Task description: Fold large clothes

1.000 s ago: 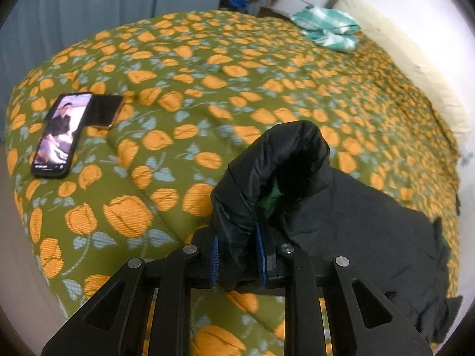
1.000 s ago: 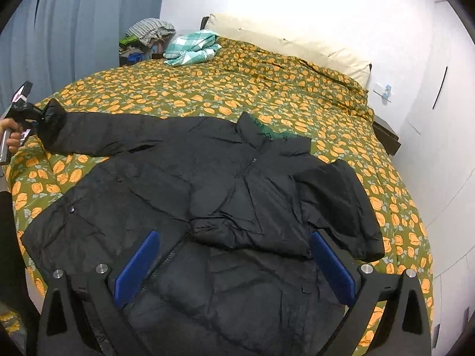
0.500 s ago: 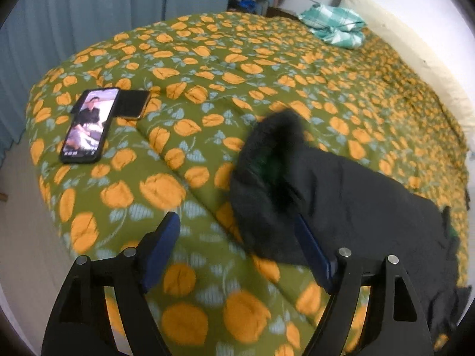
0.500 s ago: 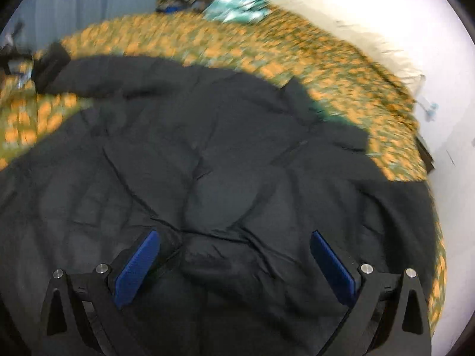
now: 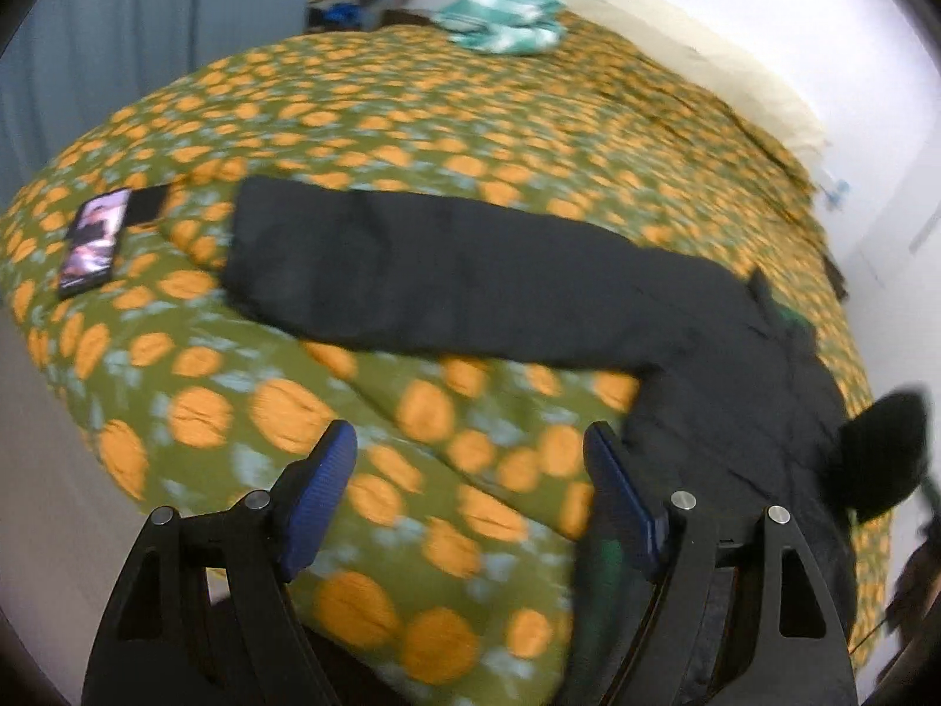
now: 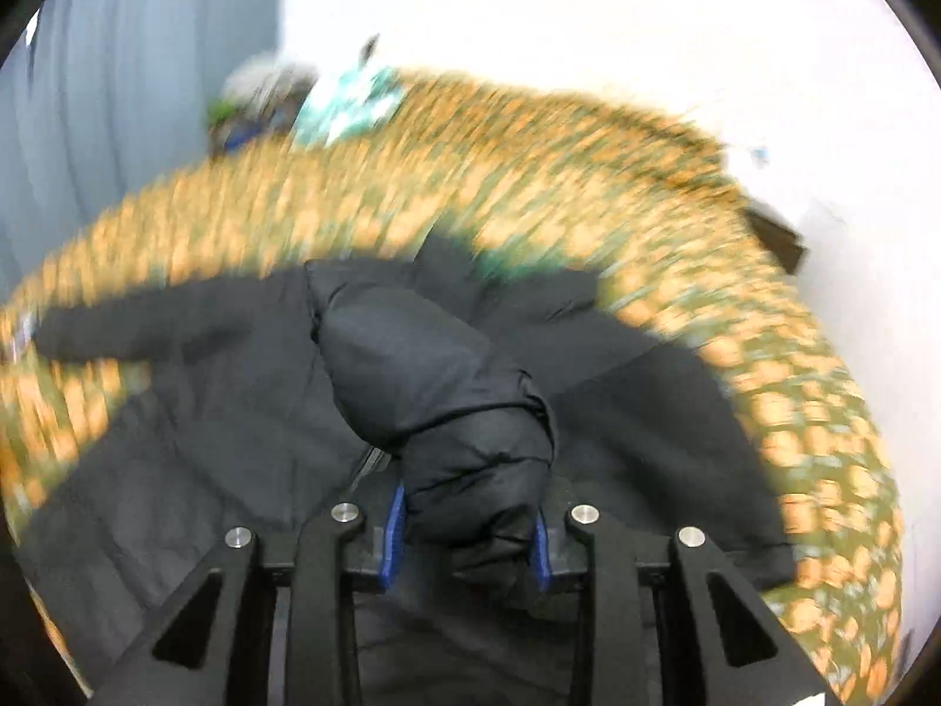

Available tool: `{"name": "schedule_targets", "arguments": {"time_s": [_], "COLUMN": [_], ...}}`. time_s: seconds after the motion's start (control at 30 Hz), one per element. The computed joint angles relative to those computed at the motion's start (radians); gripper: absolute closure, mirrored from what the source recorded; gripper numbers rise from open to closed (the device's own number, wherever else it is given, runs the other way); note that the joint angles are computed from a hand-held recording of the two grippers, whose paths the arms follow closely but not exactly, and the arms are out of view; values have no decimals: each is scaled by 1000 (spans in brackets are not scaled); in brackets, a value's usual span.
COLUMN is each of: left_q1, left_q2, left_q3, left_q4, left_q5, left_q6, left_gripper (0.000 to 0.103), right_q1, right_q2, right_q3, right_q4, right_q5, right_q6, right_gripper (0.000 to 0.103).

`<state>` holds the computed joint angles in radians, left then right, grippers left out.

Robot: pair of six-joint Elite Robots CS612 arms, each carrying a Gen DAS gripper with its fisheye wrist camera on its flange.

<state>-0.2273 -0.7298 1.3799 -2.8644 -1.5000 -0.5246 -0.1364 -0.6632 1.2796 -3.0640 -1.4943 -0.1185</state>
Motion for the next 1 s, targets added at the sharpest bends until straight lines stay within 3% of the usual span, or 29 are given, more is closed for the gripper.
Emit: {"name": "schedule_targets", "arguments": {"time_s": [0.17,0.33,0.43,0.57,0.7,0.73,0.8,0.83,0.93,1.0], "left_q1": [-28,-42,-51,-57,-62,-63,-63,-63,-57,-52], "left_q2": [5,3,-1,-1,-4,-5,-4,-2,9,20], "left_q3": [-13,-12,-4,-3,-1,0,-2,-5,-20,-32], "left_q4": [-5,2,21,73,120,133,157,171,211,235], "left_q5": [-30,-61,-58,-55,-48,-45,-47,-54,-95,-140], "left_q6": [67,78,84,91,109,118,130,135,152,162], "left_gripper": [22,22,22,22,22,22,22,22,19,16], "right_q1": [-77,-158,-204,-256,-284,-287,-287,-287,-279,-267], "right_q2": [-126,-195,-201,-166,-135,-131,-127,-126,-149,-174], "right_q3": [126,203,232,235,248,255,276,288,340,378], "right_q4": [-195,-216,-173,-42,24,28,37,22,-30,-56], "right_q5": [-81,-210,-263,-321,-312,-310,-344,-360,-340,-276], "right_q6": [124,215,268,332,423,452,508,519,505,458], "right_gripper": [71,71,71,71,71,67,43,19,15,15]}}
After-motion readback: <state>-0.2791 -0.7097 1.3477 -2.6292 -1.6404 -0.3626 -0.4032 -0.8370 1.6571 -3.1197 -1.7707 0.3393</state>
